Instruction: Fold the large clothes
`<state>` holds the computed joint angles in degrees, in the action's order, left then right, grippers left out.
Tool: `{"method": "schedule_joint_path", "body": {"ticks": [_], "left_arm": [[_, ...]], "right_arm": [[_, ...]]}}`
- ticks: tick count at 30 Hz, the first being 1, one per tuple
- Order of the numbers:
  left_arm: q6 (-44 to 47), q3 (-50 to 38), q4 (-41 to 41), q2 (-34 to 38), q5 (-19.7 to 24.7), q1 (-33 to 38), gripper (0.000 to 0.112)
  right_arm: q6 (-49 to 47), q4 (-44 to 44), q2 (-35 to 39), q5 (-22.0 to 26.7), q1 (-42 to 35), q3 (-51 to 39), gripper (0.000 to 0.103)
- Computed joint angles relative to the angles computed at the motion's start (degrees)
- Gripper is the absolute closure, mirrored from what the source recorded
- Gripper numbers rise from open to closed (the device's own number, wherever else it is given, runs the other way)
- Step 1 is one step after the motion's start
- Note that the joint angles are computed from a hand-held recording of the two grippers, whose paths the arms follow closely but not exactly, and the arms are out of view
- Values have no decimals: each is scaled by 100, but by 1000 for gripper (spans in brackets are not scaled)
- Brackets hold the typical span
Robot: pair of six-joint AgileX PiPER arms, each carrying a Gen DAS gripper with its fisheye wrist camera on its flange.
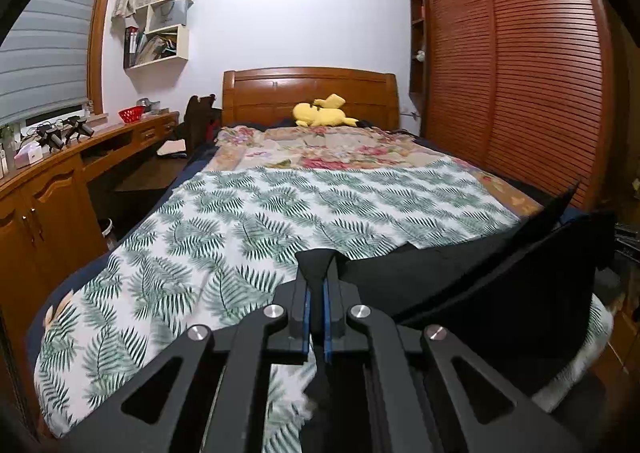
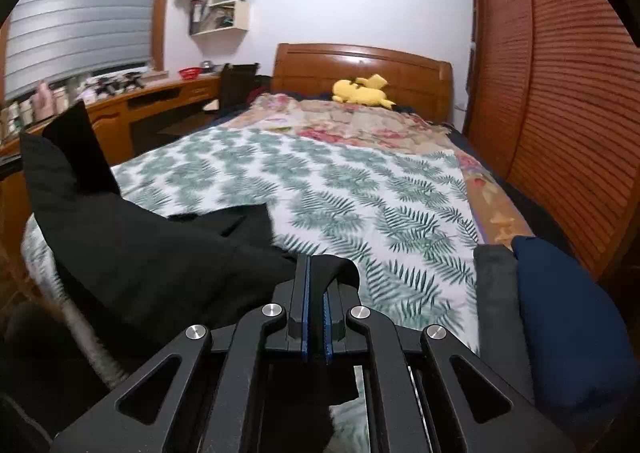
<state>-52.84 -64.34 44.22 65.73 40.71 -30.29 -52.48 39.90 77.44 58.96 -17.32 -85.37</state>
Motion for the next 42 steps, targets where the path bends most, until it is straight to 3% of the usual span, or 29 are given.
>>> {"method": "schedule_joint_path", "body": {"ticks": [5,10,18,23,26,28,29,31,32,33,36,42], "left_arm": [[420,-708,-356,956,-865,759,111],[148,-1175,-178,1810,-1384,1152,111],[1956,-1701,-2099,2849,-1857,1748,111],[2739,-1900,-2792,3077,-1743,1786,109],[2842,-1985,-2734,3146,-1505,1689,101],[2884,-1876,-2716,3083,-1550,1658,96],[3005,-1800,-2850,3021,-1574,1666,92],[3293,-1649,-3184,2889,-1637,1709,90],[3420,-1533,-3359,2802,-1697,1722,89],[3557,-1445,-3533,2729,-1732,1732,88],[4100,-1109,-4159,2502,-1873,1752,86],[4401,-544,-4575,2208,-2018,1649,86]], "right_arm": [[492,-101,1298,-1062,644,-763,100],[1496,-971,2405,-1628,1195,-1774,100],[2696,-2489,3932,-1343,1717,-3297,100],[2995,-2815,4389,-992,1786,-3732,99],[3079,-2822,4559,-740,1798,-4003,94],[3016,-2784,4450,-869,1817,-3838,88],[2982,-2811,4372,-929,1839,-3749,81],[3017,-2905,4247,-998,1897,-3654,53],[3162,-3115,4082,-1230,1957,-3428,29],[3247,-3233,3966,-1402,1987,-3281,23],[3247,-3302,3858,-1349,2041,-3287,23],[3132,-3313,3701,-1157,2296,-3099,23]]}}
